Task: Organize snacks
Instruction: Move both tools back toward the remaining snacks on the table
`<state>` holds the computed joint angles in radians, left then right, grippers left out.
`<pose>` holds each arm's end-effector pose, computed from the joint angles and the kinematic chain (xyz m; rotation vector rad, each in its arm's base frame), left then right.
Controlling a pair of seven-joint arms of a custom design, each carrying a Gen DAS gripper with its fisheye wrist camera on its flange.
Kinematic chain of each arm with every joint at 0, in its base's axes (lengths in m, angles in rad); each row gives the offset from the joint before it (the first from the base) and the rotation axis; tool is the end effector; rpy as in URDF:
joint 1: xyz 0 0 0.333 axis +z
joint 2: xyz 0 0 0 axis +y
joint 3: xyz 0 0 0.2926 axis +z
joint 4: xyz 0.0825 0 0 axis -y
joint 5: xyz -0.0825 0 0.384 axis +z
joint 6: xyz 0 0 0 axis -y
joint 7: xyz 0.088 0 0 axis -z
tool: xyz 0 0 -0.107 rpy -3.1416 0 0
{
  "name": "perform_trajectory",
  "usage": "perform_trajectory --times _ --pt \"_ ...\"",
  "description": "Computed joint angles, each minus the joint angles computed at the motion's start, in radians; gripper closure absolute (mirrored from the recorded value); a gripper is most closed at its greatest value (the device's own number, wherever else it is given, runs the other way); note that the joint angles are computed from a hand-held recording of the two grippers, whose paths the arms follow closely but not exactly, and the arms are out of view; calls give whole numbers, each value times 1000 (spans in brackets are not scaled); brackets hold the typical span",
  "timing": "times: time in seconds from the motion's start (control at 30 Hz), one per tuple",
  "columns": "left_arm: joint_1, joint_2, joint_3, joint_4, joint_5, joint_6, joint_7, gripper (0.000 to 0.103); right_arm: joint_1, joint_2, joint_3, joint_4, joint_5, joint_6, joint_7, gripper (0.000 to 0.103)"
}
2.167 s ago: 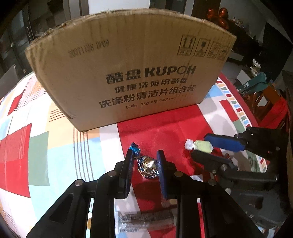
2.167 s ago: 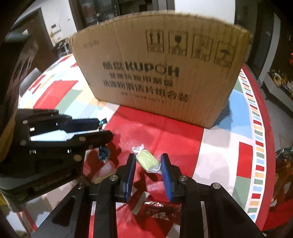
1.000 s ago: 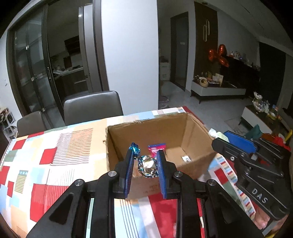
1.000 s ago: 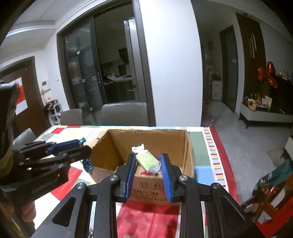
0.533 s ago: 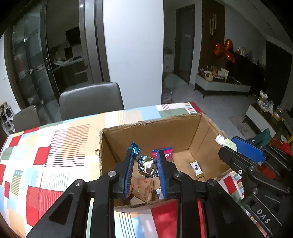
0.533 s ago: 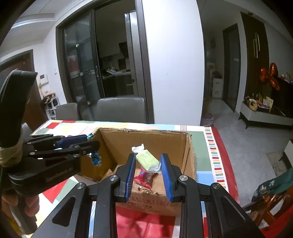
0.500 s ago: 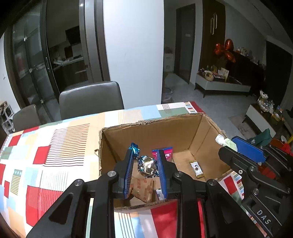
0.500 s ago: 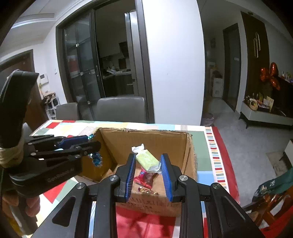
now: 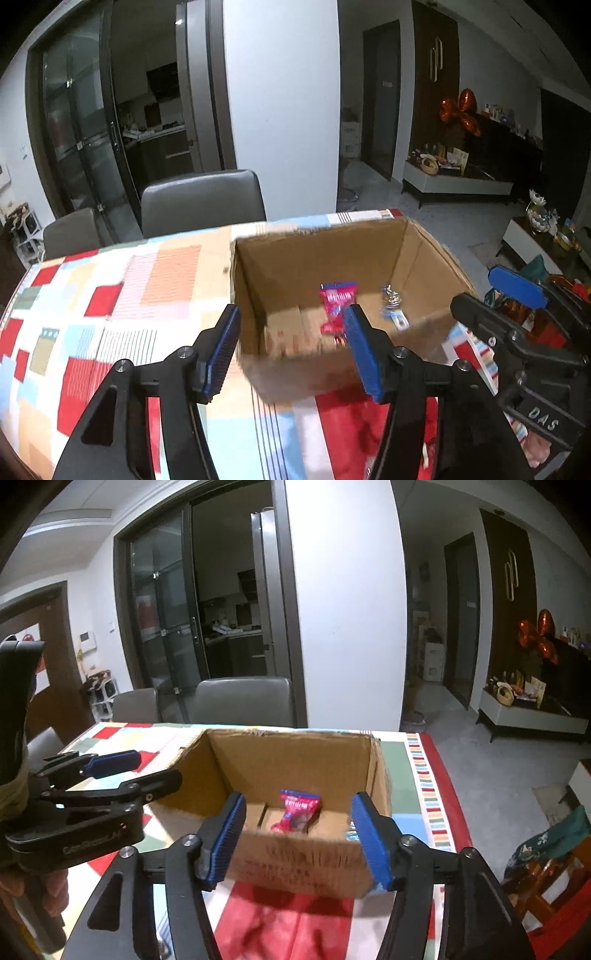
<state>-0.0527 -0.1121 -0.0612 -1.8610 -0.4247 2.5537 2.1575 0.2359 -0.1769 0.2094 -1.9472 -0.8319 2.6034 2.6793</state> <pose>0.5764 -0.0620 0.6341 -1.3248 2.1056 -0.9530 0.4956 0.2633 0.6240 -1.4940 1.6552 -0.8975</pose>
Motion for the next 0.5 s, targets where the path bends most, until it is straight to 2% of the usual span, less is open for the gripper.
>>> perform_trajectory --times 0.23,0.5 --pt "-20 -150 35 -164 -17 -8 -1 44 -10 -103 19 -119 83 17 -31 42" --pt "-109 -345 113 -429 -8 144 97 44 -47 -210 83 -289 172 99 -36 42"
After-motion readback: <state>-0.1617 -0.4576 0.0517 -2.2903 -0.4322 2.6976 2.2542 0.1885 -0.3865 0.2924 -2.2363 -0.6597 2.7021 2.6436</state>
